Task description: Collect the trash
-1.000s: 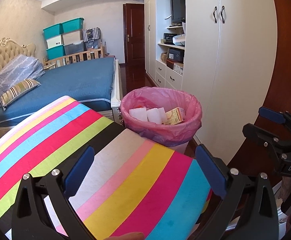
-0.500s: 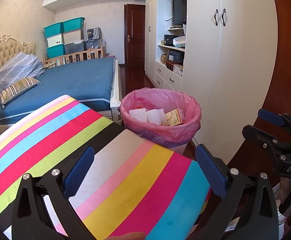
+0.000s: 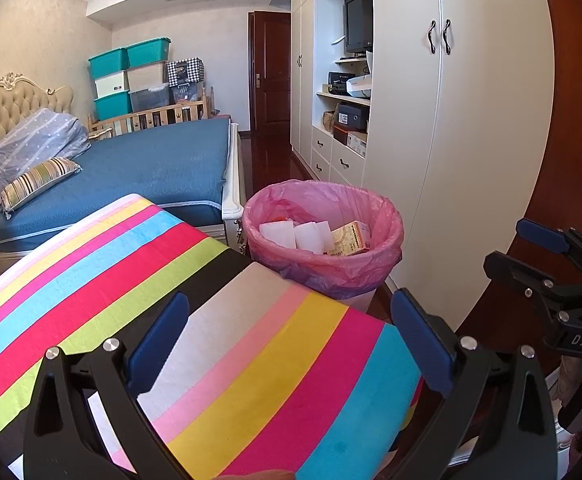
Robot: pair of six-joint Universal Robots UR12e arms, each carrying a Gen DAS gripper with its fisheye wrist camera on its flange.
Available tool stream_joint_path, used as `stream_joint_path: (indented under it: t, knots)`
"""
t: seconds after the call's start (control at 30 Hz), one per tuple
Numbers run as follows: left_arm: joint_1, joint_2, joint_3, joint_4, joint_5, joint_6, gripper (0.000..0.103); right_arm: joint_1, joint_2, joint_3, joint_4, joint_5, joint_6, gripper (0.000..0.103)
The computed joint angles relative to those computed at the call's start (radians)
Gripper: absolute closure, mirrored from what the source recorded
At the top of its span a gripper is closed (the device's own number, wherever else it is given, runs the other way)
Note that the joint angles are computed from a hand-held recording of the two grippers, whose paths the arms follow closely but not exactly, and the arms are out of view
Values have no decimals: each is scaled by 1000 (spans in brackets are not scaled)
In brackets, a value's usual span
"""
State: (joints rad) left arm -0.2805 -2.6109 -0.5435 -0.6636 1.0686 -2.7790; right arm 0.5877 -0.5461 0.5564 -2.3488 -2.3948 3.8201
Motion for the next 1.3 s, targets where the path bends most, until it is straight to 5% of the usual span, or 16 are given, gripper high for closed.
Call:
stream_joint_path:
  t: [1.3]
  knots:
    - [-1,25,-52,25,3,46,5,2,11,-24,4,-5,-5,19]
